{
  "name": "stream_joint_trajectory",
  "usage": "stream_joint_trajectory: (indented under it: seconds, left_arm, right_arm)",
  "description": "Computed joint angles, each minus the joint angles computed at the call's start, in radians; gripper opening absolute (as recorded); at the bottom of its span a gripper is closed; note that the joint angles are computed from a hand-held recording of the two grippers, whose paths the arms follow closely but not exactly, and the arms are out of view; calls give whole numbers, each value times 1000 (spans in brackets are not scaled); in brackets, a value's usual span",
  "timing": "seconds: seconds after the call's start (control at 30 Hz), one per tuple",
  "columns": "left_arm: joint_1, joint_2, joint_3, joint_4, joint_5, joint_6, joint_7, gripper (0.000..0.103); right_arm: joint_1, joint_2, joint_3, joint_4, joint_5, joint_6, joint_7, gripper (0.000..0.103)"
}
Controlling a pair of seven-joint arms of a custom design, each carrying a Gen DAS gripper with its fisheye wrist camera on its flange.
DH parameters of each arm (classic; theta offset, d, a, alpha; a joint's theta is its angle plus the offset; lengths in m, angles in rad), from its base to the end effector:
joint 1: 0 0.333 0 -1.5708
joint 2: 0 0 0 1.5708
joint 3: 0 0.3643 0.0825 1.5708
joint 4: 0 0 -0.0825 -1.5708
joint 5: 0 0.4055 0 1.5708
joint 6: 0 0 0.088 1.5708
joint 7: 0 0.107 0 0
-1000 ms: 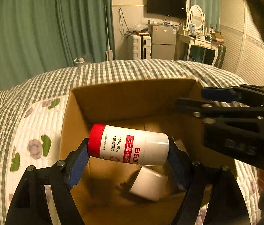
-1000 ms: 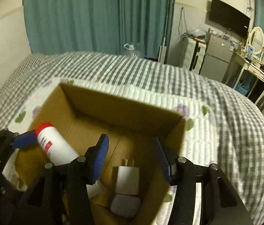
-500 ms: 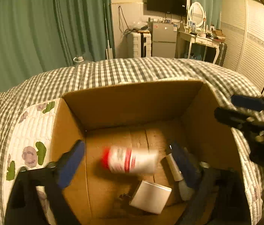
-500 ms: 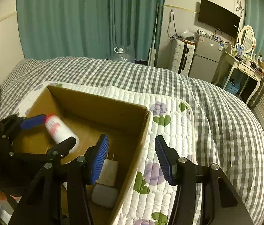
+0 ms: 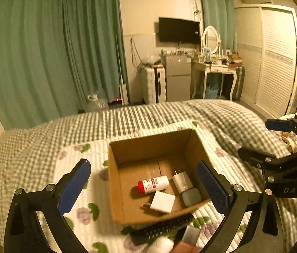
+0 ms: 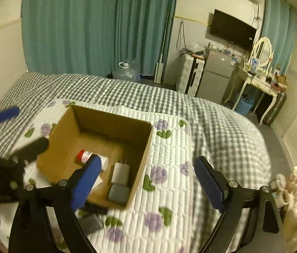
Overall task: Organize rigid objects
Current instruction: 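Grasp the white roller bottle with the left tool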
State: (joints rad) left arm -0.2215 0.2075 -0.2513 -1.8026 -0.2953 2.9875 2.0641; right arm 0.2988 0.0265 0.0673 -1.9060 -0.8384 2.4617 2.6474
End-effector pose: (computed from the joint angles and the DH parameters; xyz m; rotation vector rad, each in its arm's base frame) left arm 0.6336 -0.2823 0.5881 -1.0440 2.1465 -1.0951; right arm 0.5885 0.2261 0.5804 -1.6184 1.9445 -0.9516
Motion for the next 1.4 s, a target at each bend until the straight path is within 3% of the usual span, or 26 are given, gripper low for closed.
stream_joint_trajectory:
  seconds: [0.17,0.33,0.43,0.53,0.73,0.83,0.93,1.0,1.07,1.13,1.23,1.27,1.4]
  left_arm:
    - [70,-128,-60,-109,-224,-6,207,103]
    - [39,-199,-5,-217,-334,-30,312,103]
    - [24,-198,17,-276,-353,-4,339,103]
    - [29,-169,25,-295,-457,-49,420,103]
    - [49,-77,-4,-336,-449,43,485,103]
    - [12,-31,46,-336,-272,58,331,103]
    - [-26,3,95,-323,-126,52,196,102]
    - [-7,21,76,-308,-95,20,174,100]
    - [-7,37,81,-290,-31,-26,131,95]
    - [-1,54,73,-273,19,-58,115,83]
    - [24,67,39,-260,33,-74,138,78]
    - [40,68,20,-257,23,-84,165,74]
    - [113,69,-57,-234,-103,-166,294,45]
  right_arm:
    - [44,-84,53,-27,38,-116,-2,92]
    - [72,-120,97,-74,66,-147,92,92]
    - [86,-114,118,-111,34,-148,194,92]
    - [104,-79,124,-139,-12,-157,285,92]
    - [128,25,87,-175,-26,-67,364,92]
    - [129,65,64,-192,14,-15,347,92]
    - [146,91,54,-179,26,-64,338,92]
    - [150,98,48,-179,31,-50,328,92]
    - [147,99,40,-189,42,-5,331,92]
    - [146,102,35,-195,49,13,341,92]
    - [142,109,31,-202,88,16,336,92]
    - [141,109,29,-207,99,22,339,92]
    - [143,102,26,-214,91,46,350,92]
